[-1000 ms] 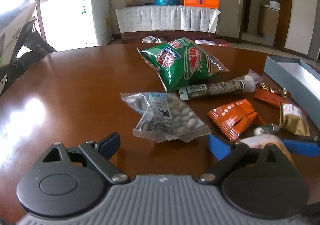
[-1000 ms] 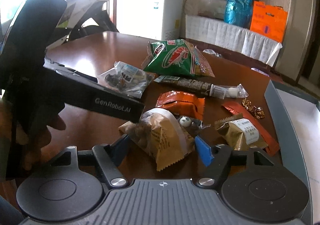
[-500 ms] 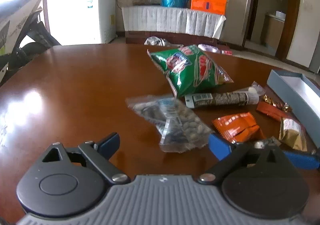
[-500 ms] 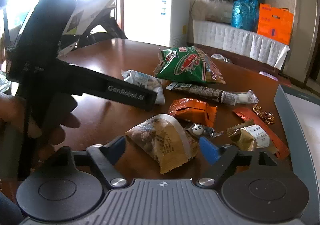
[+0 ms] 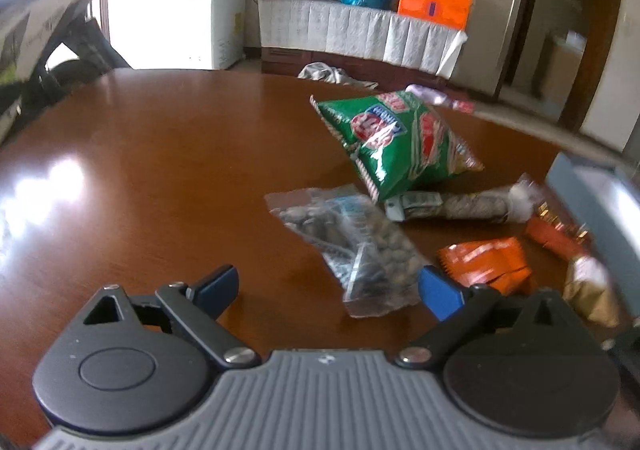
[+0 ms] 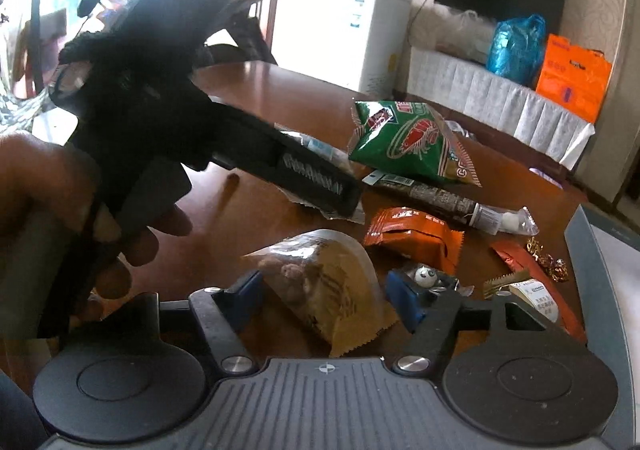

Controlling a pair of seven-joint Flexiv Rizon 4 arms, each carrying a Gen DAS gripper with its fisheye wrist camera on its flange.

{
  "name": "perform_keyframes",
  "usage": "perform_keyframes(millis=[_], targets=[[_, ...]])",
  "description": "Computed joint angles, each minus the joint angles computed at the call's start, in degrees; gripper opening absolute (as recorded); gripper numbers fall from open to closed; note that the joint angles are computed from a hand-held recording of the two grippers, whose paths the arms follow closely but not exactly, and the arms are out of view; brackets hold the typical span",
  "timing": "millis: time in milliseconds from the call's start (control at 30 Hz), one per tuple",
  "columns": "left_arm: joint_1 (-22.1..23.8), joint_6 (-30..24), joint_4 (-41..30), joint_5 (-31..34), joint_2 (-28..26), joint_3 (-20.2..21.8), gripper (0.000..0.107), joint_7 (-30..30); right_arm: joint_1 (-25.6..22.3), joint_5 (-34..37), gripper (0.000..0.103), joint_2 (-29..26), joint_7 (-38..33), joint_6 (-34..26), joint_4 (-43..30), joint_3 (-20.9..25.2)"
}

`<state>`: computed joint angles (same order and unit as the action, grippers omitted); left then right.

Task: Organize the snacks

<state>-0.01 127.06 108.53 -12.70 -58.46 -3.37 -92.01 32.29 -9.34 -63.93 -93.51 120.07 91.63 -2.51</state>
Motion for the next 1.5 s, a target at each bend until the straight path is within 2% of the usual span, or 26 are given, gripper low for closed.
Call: perform_keyframes(millis=[233,767,967,1300,1500], targets=[[-5.5,-2.7,-2.2,-6.0,-1.0,4.4,0.100,4.6,0.9,1.0,0.063,-0.1,-0.6,0.5,0.2,-0.7],[-5.7,-2.1,-2.5,-8.0,-1.3,3.5,0.100,7.4,2.7,3.6,0.065,-0.1,-2.8,1.4,0.6,-2.0],[-6.1,-2.5,-2.6,-8.6,-1.3,3.8,0.102,7.9,2.8,4.4,0.071,0.1,-2.8,1.1,0.5,-1.9],[-6.2,-2.5,-2.8,-9.0,-1.5,3.7,0.102,8.5,3.4,5.3,0.072,0.1,-3.3,1.3,0.6,-2.4],[-6.3,-2.5,-2.8,-9.2,-1.5,3.7,0.103,8.5,4.1,6.5,0.076,0.0,-3.4,1.3,0.5,-3.1]])
